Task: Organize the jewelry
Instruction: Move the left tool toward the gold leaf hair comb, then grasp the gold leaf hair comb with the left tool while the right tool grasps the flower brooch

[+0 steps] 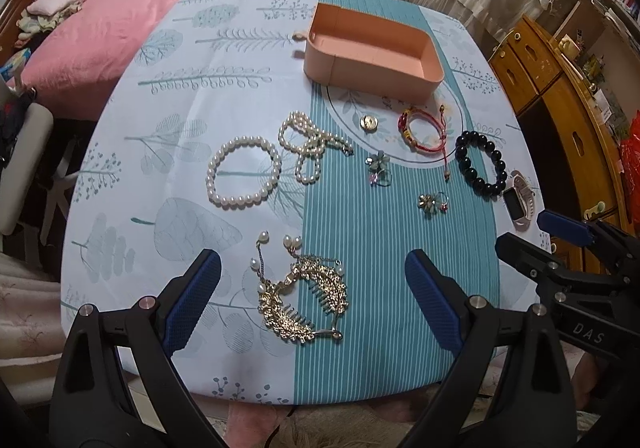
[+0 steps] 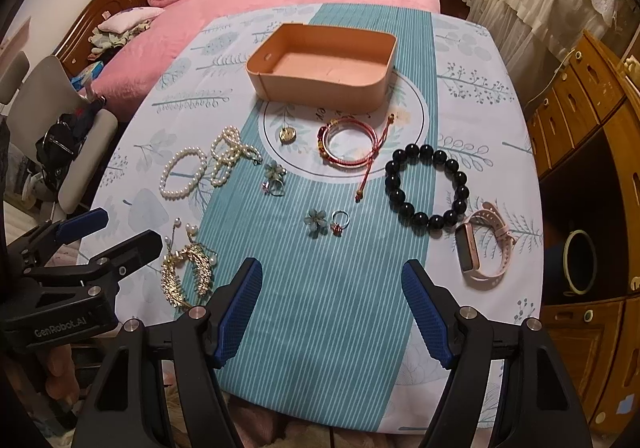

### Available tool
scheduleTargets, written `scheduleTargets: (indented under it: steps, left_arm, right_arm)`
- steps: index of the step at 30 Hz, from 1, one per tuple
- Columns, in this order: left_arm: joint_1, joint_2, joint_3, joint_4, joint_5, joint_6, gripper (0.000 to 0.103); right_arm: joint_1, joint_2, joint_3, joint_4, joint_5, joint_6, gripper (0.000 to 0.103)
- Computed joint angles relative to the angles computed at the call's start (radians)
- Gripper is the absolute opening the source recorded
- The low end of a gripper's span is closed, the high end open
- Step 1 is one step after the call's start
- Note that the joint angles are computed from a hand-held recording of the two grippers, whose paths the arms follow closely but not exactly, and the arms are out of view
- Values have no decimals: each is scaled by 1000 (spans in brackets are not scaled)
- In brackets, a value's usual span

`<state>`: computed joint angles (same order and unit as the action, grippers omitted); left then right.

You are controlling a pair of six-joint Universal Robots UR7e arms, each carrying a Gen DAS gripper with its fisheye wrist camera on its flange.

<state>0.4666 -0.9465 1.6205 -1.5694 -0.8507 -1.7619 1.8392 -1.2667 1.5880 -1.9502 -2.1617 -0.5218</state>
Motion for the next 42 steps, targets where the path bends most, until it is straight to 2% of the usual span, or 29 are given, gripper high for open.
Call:
scheduleTargets:
  steps: [11,15,21,27,33,37,39,42]
  left_arm:
    - [15,-47,135,-138,-71,-63,92]
    - [20,-68,189,-163,-106,-100,78]
    - [26,-74,242,-233,-135,-113,73]
    - [38,-40,217,-173,-118,-128,62]
    - [52,14,137,-91,-75,-12,52]
    - [61,42,98,-72,-46,125,43]
    - [68,47,91,-84,-44,209,34]
    - [76,70,66,-71,-36,333,31]
  right_arm:
    - [-40,31,18,27,-8,8,65]
    - [-59,43,22,37,-4,17,60]
    - [-76,49,43,19,6,-2,59]
    - [-79,46,61,-3,7,-21,59]
    - [-85,41,69,-10,9,-26,59]
    - [-92,39,68,-9,10,-11,59]
    - [-95,38,71,-13,13,-5,59]
    - [-99,36,73,-16,23,0,59]
